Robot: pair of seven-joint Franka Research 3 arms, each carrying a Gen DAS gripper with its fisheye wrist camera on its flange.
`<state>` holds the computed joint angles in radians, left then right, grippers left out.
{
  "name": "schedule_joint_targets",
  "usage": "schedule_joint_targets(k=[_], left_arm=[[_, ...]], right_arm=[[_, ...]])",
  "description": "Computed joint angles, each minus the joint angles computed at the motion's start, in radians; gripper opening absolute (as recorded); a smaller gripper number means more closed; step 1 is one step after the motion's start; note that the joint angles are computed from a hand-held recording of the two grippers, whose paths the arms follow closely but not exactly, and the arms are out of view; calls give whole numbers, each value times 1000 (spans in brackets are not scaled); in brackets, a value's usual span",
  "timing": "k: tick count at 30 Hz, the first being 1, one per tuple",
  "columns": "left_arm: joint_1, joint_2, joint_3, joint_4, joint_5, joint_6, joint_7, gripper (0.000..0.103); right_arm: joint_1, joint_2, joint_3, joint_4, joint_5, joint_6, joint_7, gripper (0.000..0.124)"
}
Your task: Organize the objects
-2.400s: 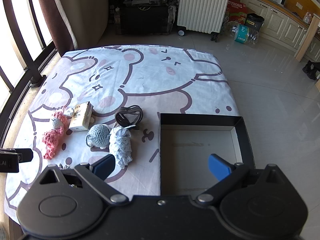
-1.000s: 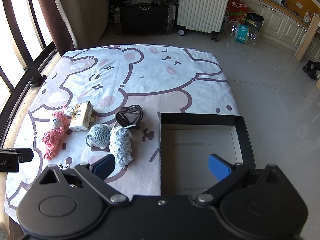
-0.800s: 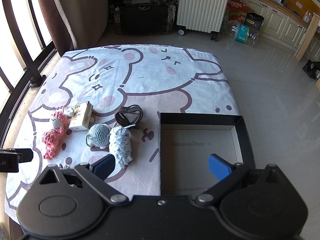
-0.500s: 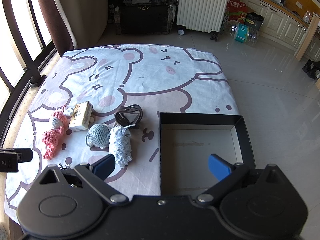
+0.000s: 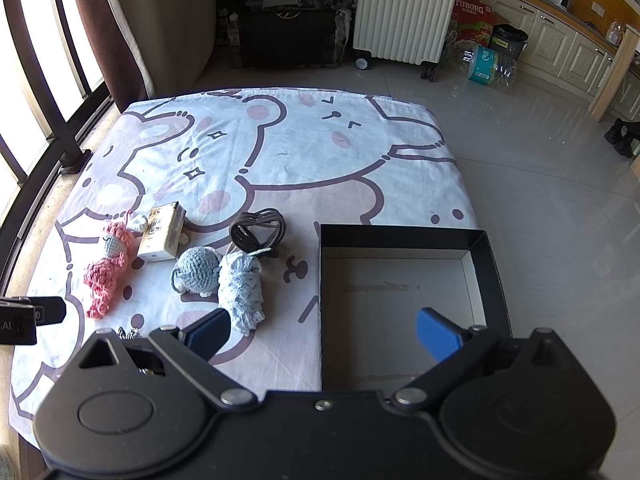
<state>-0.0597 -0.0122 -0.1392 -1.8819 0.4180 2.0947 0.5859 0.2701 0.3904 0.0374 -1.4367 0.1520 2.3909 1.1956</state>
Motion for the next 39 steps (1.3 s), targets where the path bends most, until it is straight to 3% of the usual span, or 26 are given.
schedule_joint_targets(k=[14,39], left_arm=[[14,-12,10,-23,-15,18,14,103],[75,17,44,-71,-146,34,53,103]], right_arm=[[4,-1,10,-12,24,2,-1,101],[54,183,10,219,-3,-133,55,101]])
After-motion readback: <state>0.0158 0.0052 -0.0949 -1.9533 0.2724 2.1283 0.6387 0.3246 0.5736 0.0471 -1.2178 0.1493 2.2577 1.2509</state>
